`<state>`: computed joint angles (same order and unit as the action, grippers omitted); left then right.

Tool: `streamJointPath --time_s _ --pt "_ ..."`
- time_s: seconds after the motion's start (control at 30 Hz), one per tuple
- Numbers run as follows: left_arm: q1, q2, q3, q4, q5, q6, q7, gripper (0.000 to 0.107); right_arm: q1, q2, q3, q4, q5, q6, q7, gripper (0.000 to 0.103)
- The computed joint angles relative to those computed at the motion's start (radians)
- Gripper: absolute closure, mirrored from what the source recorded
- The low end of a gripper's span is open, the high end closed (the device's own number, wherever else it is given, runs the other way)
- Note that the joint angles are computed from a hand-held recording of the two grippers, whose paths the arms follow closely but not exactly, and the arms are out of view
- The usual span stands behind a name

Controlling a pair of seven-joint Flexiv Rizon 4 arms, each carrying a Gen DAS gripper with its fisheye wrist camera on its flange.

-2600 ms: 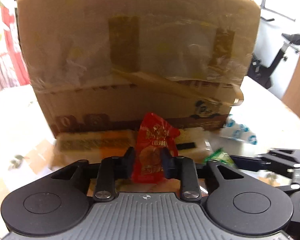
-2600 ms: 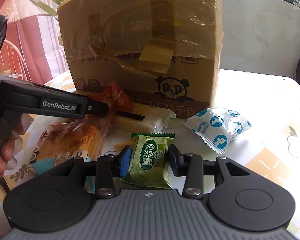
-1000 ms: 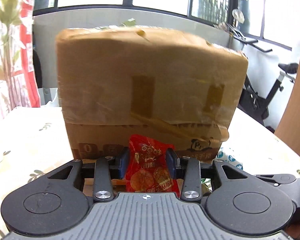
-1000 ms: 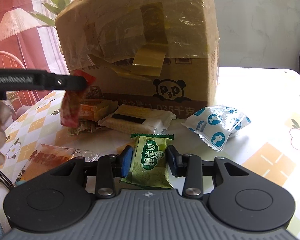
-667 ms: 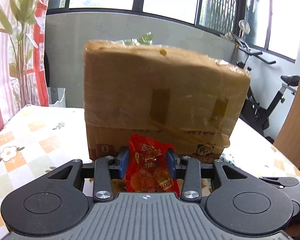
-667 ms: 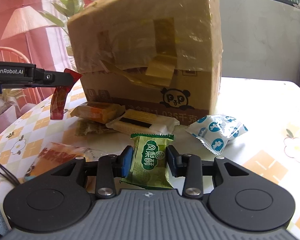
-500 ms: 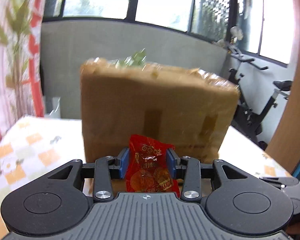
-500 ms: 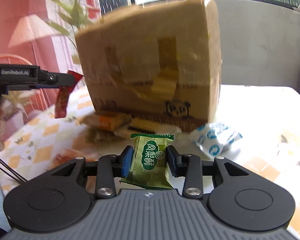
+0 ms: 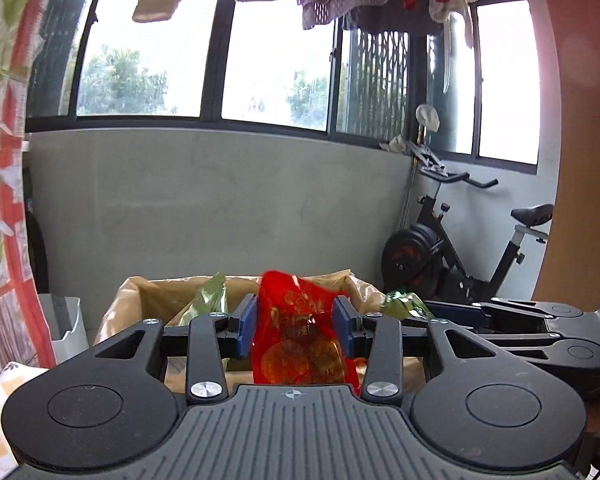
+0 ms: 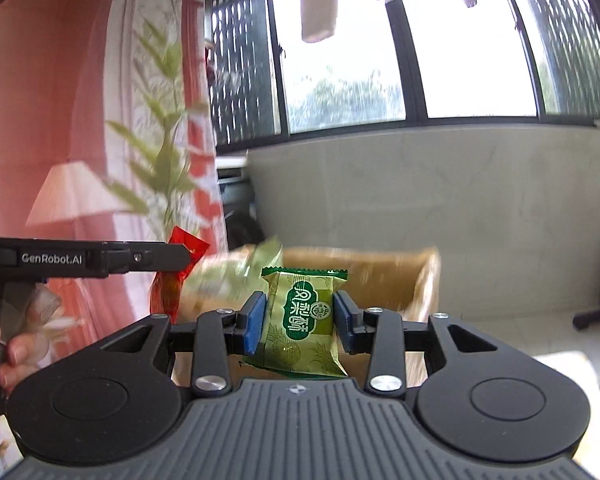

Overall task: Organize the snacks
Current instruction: 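Lift both packets over the box and open both tools to drop them, then bring both tools back toward the remaining snacks beside the box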

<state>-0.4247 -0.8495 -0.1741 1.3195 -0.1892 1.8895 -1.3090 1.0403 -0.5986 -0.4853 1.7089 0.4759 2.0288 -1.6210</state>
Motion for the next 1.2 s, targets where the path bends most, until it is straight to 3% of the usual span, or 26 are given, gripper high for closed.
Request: streamJointPath --time_s 0.1,0.17,0.27,0.37,0.4,0.47,0.6,0.67,0.77,0.9,1.2 --pt "-0.094 -0.076 0.137 -0.148 -0.124 -0.065 -0.014 0.064 0.004 -0.056 -0.067 -0.077 -0.011 -0.076 0.035 0.064" --pt "-0.087 -0.11 0.129 -0.221 -0.126 -0.12 -0.019 0.064 0.0 -0.088 -0.092 -0.107 -0.028 -0.104 0.073 0.064" --pt "-0.106 -0.136 0.179 -0.281 -0.113 -0.214 -0.023 0.062 -0.01 -0.12 -0.107 -0.129 -0.058 -0.14 0.128 0.064" --pt "-0.121 -0.147 0.222 -0.306 -0.088 -0.28 -0.06 0.055 -0.065 -0.1 -0.033 -0.119 -0.107 -0.157 0.173 0.061" --pt "-0.125 -0.144 0.233 -0.297 -0.077 -0.277 -0.078 0.045 -0.077 -0.095 -0.015 -0.107 -0.116 -0.137 0.185 0.059" --pt "-0.115 -0.131 0.223 -0.258 -0.05 -0.238 -0.098 0.04 -0.073 -0.086 -0.017 -0.077 -0.127 -0.105 0.207 0.056" --pt "-0.032 -0.063 0.103 -0.109 -0.004 -0.156 -0.082 0.04 -0.066 -0.057 -0.013 -0.015 -0.142 -0.031 0.225 0.054" --pt "0.001 -0.028 0.058 -0.033 0.016 -0.106 -0.071 0.04 -0.091 -0.038 0.032 0.015 -0.146 0.027 0.198 0.042" --pt "0.023 0.029 0.035 0.069 0.02 -0.066 -0.072 0.04 -0.077 -0.013 0.041 0.063 -0.093 0.081 0.139 0.041" --pt "0.114 0.104 -0.054 0.226 0.049 -0.016 -0.094 0.04 -0.078 0.022 0.075 0.121 -0.012 0.128 0.091 0.041" --pt "0.107 0.177 0.04 0.414 -0.036 0.032 -0.194 0.04 -0.07 0.041 0.118 0.157 0.184 0.092 -0.002 0.041"
